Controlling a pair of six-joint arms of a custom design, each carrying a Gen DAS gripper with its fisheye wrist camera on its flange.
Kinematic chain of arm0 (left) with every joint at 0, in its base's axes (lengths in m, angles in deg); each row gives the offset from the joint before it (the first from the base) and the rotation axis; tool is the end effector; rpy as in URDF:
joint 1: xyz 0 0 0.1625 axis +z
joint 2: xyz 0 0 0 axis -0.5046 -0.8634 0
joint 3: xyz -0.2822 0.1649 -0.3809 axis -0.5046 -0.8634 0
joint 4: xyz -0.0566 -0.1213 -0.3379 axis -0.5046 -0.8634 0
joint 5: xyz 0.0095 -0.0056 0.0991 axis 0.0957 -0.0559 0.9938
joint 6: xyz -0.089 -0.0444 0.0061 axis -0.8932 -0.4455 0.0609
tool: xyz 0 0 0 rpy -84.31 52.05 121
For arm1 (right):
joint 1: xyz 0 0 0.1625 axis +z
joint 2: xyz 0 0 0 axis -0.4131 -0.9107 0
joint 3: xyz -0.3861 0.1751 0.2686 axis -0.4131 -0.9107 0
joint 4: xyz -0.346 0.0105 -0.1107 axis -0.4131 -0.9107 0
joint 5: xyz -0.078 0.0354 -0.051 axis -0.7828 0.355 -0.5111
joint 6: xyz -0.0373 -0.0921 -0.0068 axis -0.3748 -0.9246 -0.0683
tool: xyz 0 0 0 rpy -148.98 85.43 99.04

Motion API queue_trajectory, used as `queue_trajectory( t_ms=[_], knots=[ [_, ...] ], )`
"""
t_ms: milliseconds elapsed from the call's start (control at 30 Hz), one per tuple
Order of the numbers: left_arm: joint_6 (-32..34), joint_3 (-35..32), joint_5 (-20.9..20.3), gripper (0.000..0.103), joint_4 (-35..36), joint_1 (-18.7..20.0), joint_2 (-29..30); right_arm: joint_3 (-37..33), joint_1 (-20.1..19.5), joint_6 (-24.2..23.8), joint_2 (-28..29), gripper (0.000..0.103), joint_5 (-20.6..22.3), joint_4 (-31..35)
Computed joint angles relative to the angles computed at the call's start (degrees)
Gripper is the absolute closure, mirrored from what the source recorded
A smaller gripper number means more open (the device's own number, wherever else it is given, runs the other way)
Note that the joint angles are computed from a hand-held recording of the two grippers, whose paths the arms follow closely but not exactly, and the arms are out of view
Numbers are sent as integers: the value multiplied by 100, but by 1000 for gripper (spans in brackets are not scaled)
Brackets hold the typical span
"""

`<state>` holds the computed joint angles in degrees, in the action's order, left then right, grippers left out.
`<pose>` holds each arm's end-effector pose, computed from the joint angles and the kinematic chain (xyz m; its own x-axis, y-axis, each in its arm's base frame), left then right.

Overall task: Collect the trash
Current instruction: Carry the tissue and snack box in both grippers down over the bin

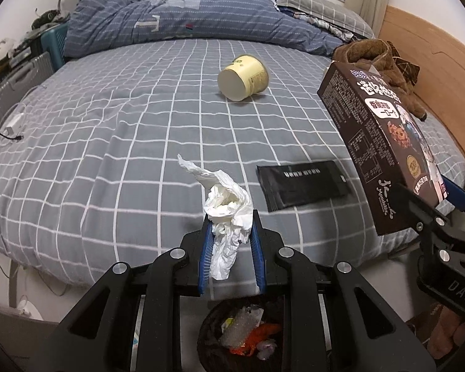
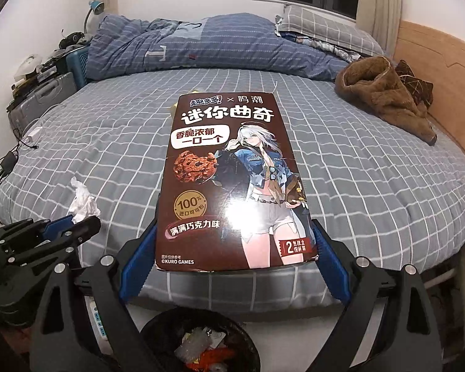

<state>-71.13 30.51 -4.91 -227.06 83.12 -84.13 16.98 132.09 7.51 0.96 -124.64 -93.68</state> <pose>-0.3092 -0.7577 0.2085 -0.7507 0.0061 -0.6606 0.4127 0.7852 -0.4617 0.3173 -0.7630 0.2361 -0.6948 -0.1203 0.7091 -0.5723 0.6896 -0.4438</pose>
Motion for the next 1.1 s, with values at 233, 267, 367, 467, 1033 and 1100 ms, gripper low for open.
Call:
queue_trajectory(
  t_ms=[233, 267, 367, 467, 1033, 1100],
  knots=[
    [-225, 513, -36, 81, -69, -126, -199, 638, 36, 144, -271, 16, 8, -241],
    [-265, 577, -38, 81, -69, -140, -228, 713, 41, 155, -305, 16, 9, -262],
    [-428, 818, -10, 81, -48, -189, -329, 975, 62, 154, -408, 16, -22, -403],
    [-633, 1079, -14, 81, 18, -234, -444, 1249, 71, 283, -531, 16, -41, -422],
    [-1477, 2098, -12, 81, 264, -538, -947, 2616, 214, 692, -1058, 16, -230, -622],
    [-1603, 2180, -10, 81, 394, -572, -998, 2782, 222, 800, -1132, 16, -236, -568]
  ],
)
